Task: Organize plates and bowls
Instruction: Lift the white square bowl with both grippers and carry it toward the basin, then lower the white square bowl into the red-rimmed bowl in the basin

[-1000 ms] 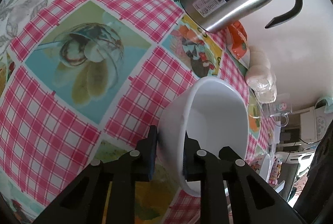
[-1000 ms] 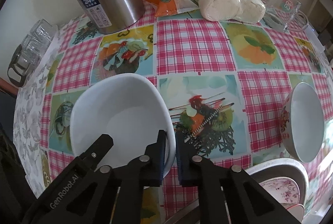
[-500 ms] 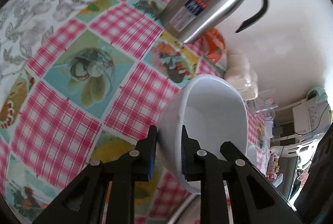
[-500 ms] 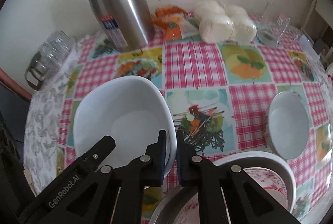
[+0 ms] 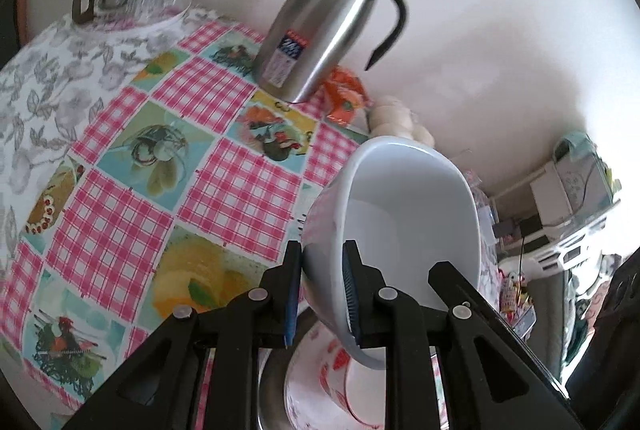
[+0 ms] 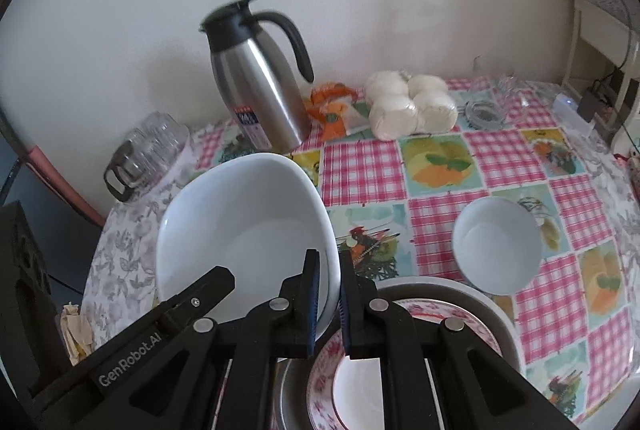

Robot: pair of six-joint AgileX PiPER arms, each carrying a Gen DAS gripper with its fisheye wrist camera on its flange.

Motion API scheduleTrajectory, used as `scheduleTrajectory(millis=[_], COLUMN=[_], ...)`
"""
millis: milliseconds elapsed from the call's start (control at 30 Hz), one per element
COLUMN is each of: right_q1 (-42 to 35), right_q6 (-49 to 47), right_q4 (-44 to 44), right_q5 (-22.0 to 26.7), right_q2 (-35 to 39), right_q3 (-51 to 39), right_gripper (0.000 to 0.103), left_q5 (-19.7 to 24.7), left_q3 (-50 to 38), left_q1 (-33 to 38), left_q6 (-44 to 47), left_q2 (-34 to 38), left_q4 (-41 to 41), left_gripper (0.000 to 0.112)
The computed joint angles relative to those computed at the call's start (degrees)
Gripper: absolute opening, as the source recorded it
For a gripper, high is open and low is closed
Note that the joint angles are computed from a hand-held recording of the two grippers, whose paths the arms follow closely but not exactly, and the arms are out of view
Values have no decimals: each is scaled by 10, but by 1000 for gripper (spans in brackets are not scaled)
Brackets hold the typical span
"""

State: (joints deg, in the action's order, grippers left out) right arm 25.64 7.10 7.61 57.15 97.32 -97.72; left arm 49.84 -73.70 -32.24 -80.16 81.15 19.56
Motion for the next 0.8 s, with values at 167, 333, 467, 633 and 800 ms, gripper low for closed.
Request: scheduleTrajectory(millis=[167,333,467,633,800], right_q1=[-28,-49,-71,-126,-175], right_q6=[-24,-46,-72,-138,-200], right_q4=[38,60,88,166,231], right_q5=[-37,-70,-97,-105,-104], right_q2=[-66,-125,-157,-177,-185], right_q3=[79,147,189,233,261], right_gripper=[11,11,13,13,13], left_q5=[72,118,142,166,200], left_q3=[-47,-82,-111,-147,-204], left_q1=[-74,-120,-146,-168,-182], left_q6=[-43,-52,-50,-43,-20], left_q2=[15,34,56,85,129], left_q4=[62,94,105,109,110], left_gripper=[21,21,21,21,21])
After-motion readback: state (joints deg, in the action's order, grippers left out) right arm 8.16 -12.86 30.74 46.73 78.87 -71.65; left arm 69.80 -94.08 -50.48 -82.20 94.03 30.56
